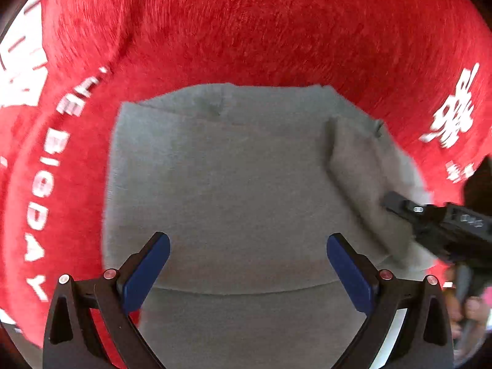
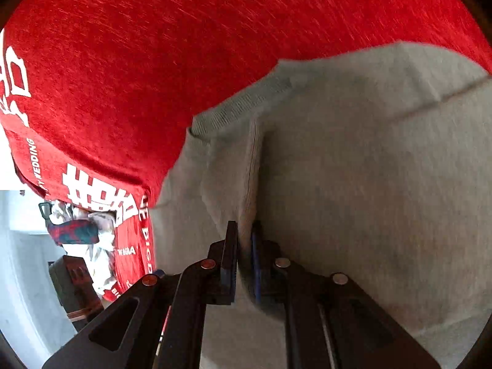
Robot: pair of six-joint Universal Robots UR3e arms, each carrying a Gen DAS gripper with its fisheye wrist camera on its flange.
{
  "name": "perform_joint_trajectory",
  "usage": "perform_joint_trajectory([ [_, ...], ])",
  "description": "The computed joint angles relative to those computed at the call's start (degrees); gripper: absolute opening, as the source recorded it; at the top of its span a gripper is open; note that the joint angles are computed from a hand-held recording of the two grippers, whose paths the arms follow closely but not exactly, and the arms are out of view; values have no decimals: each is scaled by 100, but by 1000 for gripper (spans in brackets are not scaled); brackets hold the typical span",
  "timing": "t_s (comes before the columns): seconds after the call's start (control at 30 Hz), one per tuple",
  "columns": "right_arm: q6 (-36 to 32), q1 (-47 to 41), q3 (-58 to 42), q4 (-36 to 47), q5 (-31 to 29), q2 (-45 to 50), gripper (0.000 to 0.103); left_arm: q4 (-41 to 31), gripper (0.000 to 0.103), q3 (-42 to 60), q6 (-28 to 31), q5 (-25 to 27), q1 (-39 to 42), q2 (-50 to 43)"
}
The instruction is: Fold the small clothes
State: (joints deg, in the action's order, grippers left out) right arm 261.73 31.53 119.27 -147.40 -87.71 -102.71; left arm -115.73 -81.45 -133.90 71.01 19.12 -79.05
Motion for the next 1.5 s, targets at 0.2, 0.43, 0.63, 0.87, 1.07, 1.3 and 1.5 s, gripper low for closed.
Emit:
perform_joint_trajectory([
  [0.2,-1728,575,-2162,1417,-103,1431,8,-1923,102,1069,431,-861,583,-1107],
  [0.43,-2260,1269,-3538,2682,-391,2405,12,-2493,102,1162,348,-1116,787,-1354],
  [0.63,-1996,1465,-3054,2769,-479,1836,17,-2328,102,1124,350,-967,583,-1173],
  [0.87,-314,1548,-1172,1998,-294,338,23,-2076,102,973,222,-864,355,-1030],
  [1.07,3678,2899,991,1168,-1920,-1594,61,-1642,74,855,81,-512,-67,-904],
  [1.3,3950,2550,1417,2157,-2350,-2980,7,-1754,15,1104,266,-475,-83,-806],
  [1.5,2739,1994,1449,2768,-1380,-3390,6,-1628,15,606,779,-75,170,-207],
])
